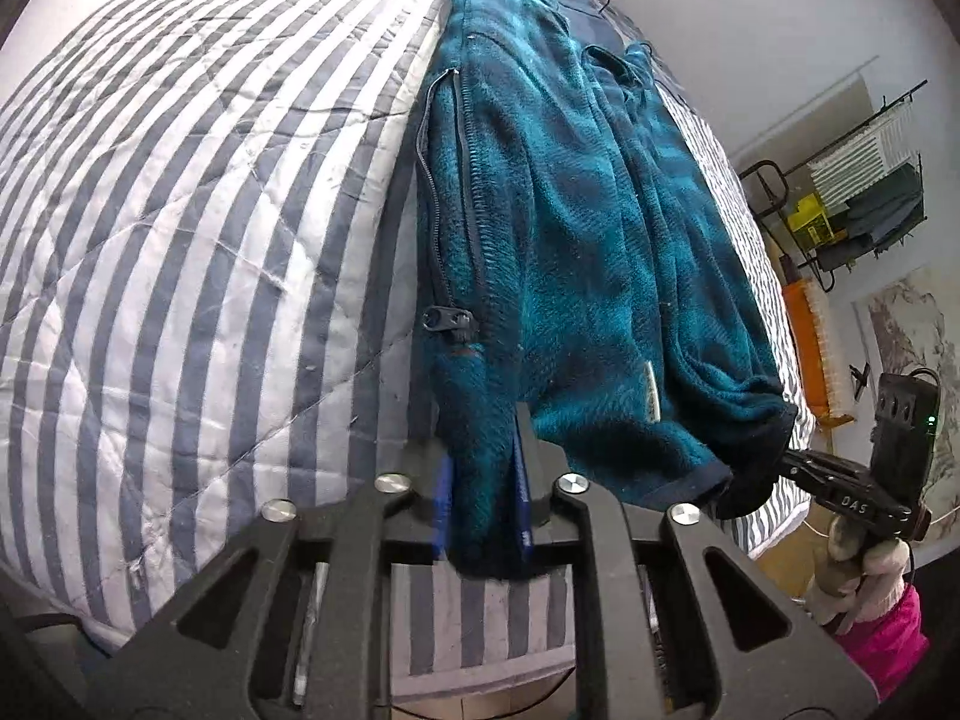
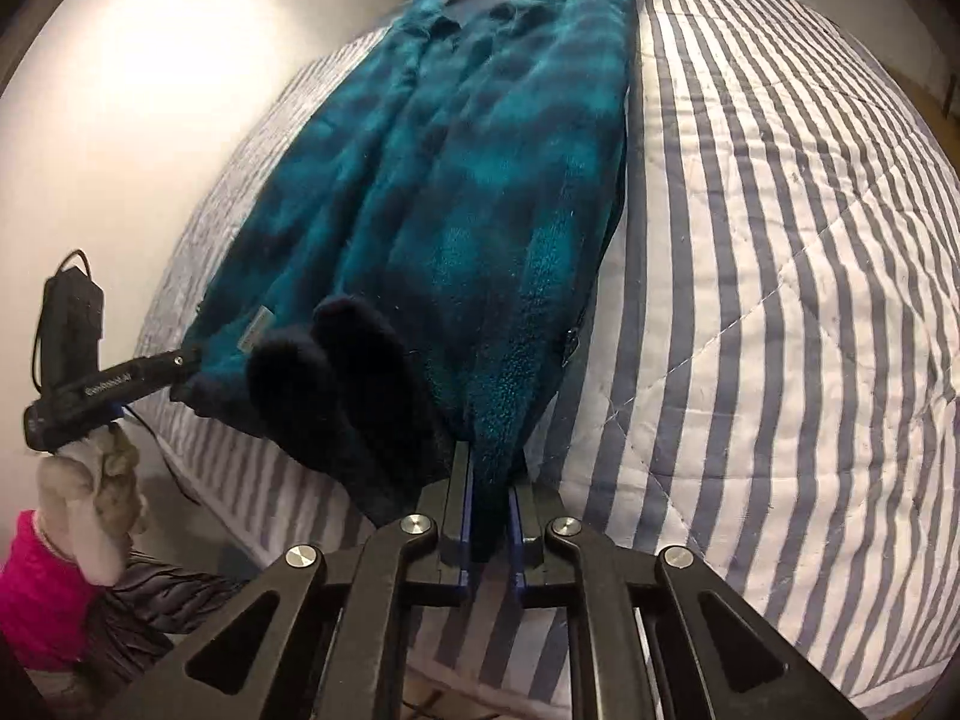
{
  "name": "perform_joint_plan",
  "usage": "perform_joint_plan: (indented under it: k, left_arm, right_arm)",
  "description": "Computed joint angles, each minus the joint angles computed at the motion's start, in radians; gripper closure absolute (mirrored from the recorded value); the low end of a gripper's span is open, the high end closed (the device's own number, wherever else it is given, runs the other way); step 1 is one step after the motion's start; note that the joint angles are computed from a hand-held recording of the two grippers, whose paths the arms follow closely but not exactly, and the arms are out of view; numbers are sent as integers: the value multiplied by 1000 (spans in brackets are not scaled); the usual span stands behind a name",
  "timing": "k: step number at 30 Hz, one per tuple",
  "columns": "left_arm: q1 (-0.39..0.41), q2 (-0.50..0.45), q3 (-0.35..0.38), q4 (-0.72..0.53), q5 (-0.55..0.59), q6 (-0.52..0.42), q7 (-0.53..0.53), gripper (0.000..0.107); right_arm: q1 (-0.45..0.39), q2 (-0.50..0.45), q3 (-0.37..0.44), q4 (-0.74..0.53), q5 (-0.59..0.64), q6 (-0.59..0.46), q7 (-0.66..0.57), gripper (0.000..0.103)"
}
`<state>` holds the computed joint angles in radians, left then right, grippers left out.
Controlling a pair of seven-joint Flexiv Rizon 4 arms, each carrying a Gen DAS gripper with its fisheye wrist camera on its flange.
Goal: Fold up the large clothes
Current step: 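Grasp the shirt hem with the left tool while the right tool grasps beside it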
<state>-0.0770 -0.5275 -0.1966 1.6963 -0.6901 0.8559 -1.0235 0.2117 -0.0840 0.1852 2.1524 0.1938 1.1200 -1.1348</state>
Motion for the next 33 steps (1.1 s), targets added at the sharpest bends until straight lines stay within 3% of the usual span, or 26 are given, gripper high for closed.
perform_joint_plan:
  k: [3, 7, 9, 12, 14, 16, 18, 20, 21, 23, 25, 27, 29, 33]
  left_arm:
    - [11, 13, 6, 10, -4, -1, 9, 74]
    - [19, 54, 3, 45, -48, 64, 21, 73]
    - [18, 76, -6, 66, -76, 117, 58, 73]
    - [14, 85, -21, 65, -105, 137, 96, 73]
    - [6, 81, -26, 61, -117, 139, 101, 73]
    - [0, 80, -33, 64, -124, 133, 124, 73]
    - [-15, 74, -39, 68, -119, 134, 155, 73]
    - [-27, 67, -42, 73, -98, 120, 188, 73]
    - [-35, 59, -40, 75, -80, 111, 200, 73]
    - [-62, 39, -18, 70, -4, 107, 202, 73]
    - [-72, 37, -30, 102, 19, 189, 273, 72]
    - [-73, 46, -29, 103, 47, 194, 283, 72]
    - [-53, 57, -37, 92, 24, 140, 256, 72]
    - [-17, 89, -43, 79, -74, 56, 220, 68]
  right_arm:
    - [10, 36, -9, 41, -117, 4, 71, 69]
    - [6, 71, -35, 138, -460, 117, 326, 68]
    - [-5, 78, -41, 163, -609, 173, 398, 70]
    - [8, 8, -51, 118, -721, 238, 392, 73]
    - [24, -45, -31, 64, -673, 205, 326, 77]
    - [-1, -126, 64, -14, -456, 186, 153, 81]
    - [41, -147, 54, -29, -456, 125, 110, 81]
    - [116, -136, -26, 7, -587, 123, 159, 81]
    - [113, -127, -18, 6, -555, 116, 136, 81]
    - [69, -107, 32, -6, -410, 116, 63, 79]
    - [31, -66, 71, -4, -249, 123, -13, 75]
    - [25, -30, 77, 12, -158, 153, -48, 69]
    - [31, 14, 60, 48, -134, 201, -32, 67]
    - [27, 93, 7, 135, -283, 265, 167, 59]
